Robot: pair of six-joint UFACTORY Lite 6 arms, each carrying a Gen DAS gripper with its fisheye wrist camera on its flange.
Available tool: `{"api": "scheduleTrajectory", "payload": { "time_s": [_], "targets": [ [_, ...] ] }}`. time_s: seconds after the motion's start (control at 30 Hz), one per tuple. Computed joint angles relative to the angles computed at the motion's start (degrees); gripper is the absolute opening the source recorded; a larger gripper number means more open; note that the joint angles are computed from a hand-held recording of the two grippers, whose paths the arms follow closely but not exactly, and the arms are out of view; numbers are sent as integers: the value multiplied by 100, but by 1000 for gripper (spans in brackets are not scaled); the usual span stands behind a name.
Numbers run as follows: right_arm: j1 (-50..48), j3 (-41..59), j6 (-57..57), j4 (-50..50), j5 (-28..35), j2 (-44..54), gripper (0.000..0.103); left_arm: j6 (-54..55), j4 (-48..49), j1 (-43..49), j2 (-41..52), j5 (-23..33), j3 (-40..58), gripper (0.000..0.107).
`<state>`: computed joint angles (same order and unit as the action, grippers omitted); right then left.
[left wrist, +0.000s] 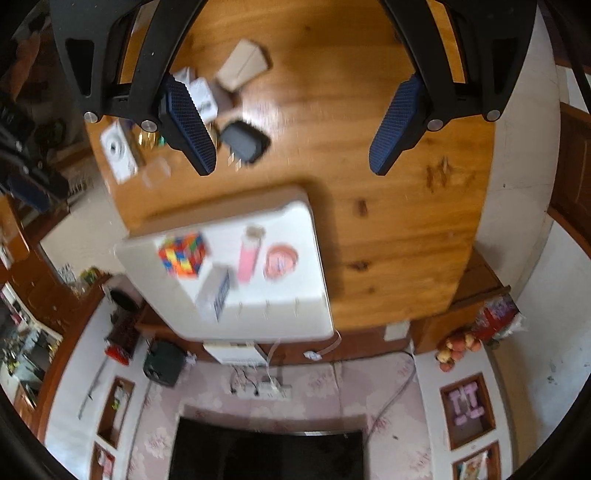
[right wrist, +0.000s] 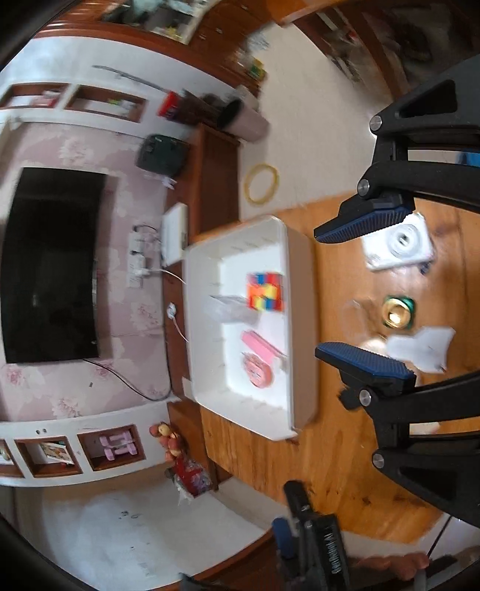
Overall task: Organize rigid objects
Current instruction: 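Move both tools back toward the remaining items on the table, then grasp the beige block with the left tool while the right tool grasps the white plastic piece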
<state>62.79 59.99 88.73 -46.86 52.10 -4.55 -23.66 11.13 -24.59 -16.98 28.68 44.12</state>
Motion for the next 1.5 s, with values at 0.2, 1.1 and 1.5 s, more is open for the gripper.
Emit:
{"api": "scheduleTrajectory", "payload": {
  "time_s": [0.2,1.1,1.5],
  "targets": [
    [636,-613,933,-195,-124,223,57,-248,439,-373,-185,-329,-1060,87],
    [1048,-805,1875,-117,-1994,1928,57,-190,210,-1652,1950,-1472,-1426,87],
    [755,-487,1508,53,-2196,2407,57,-512,625,-1293,2036,-1781,-1482,86]
  ]
}}
